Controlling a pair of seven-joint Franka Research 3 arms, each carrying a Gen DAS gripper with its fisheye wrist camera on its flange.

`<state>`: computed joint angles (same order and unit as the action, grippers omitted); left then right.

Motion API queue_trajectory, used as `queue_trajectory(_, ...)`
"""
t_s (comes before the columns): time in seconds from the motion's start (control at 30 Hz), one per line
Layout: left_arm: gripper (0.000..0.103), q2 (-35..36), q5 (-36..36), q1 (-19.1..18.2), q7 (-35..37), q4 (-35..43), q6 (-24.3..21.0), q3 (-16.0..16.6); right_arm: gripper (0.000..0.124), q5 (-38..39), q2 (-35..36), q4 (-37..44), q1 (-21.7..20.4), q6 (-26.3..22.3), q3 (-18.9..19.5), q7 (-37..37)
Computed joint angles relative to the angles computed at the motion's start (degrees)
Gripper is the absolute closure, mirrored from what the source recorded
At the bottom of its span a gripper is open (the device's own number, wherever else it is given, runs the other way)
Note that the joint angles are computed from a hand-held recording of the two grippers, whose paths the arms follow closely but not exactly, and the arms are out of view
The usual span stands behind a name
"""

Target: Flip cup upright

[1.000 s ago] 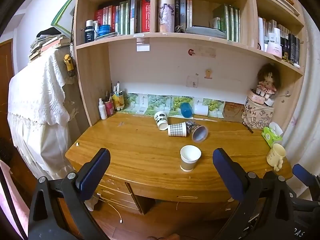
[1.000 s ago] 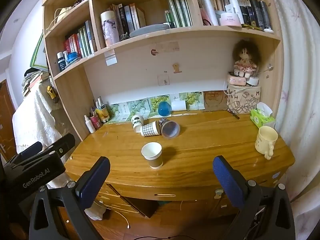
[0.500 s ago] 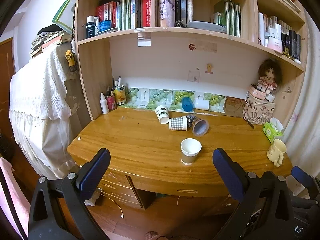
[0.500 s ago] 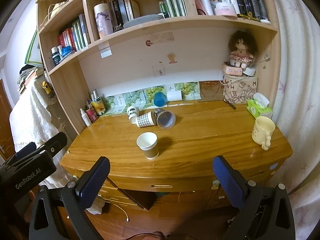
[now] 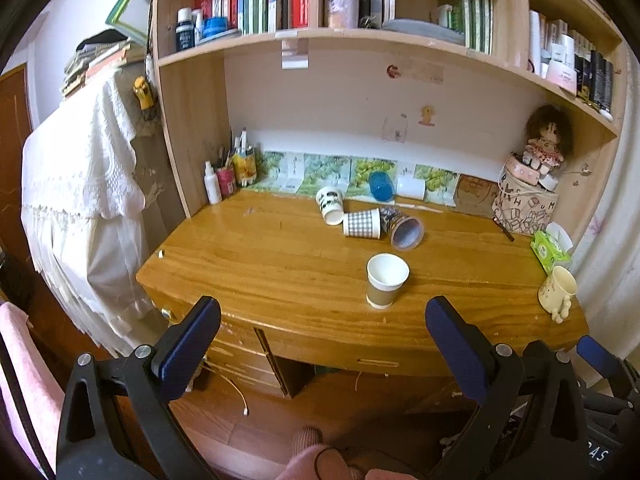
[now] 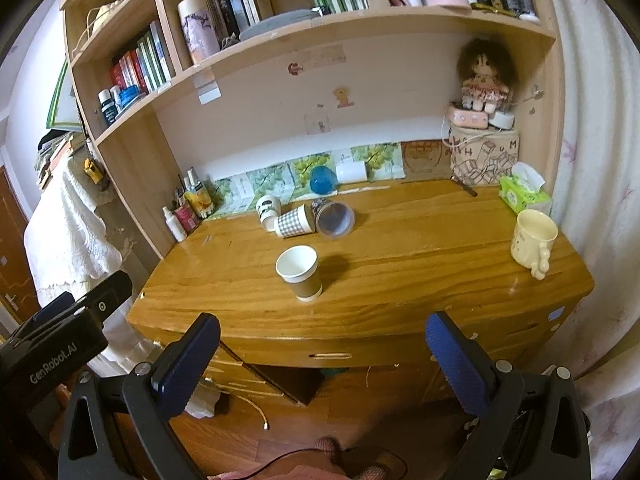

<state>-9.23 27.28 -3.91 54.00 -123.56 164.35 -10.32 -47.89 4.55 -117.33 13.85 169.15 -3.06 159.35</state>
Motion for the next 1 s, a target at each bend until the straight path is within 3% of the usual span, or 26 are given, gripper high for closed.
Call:
queue_trajectory(0.53, 0.001, 7.53, -5.14, -1.39, 5.24, 8.00, -4.59, 0.99, 0.021, 26.84, 5.53, 4.04, 0.88, -0.22, 0.23, -24.33)
queue_trajectory(0.8, 0.001, 15.17, -9.39, -1.86, 10.68, 17.02, -9.52, 1.25, 0.021, 41.27, 12.02, 12.10, 0.68, -2.85, 1.11, -37.23)
queue_trajectory(1.0, 0.001, 22.20, -11.08, -1.88, 14.89, 26.14, -13.54, 1.22, 0.021, 51.27, 19.07, 21.70, -0.78, -7.39, 2.70, -45.39)
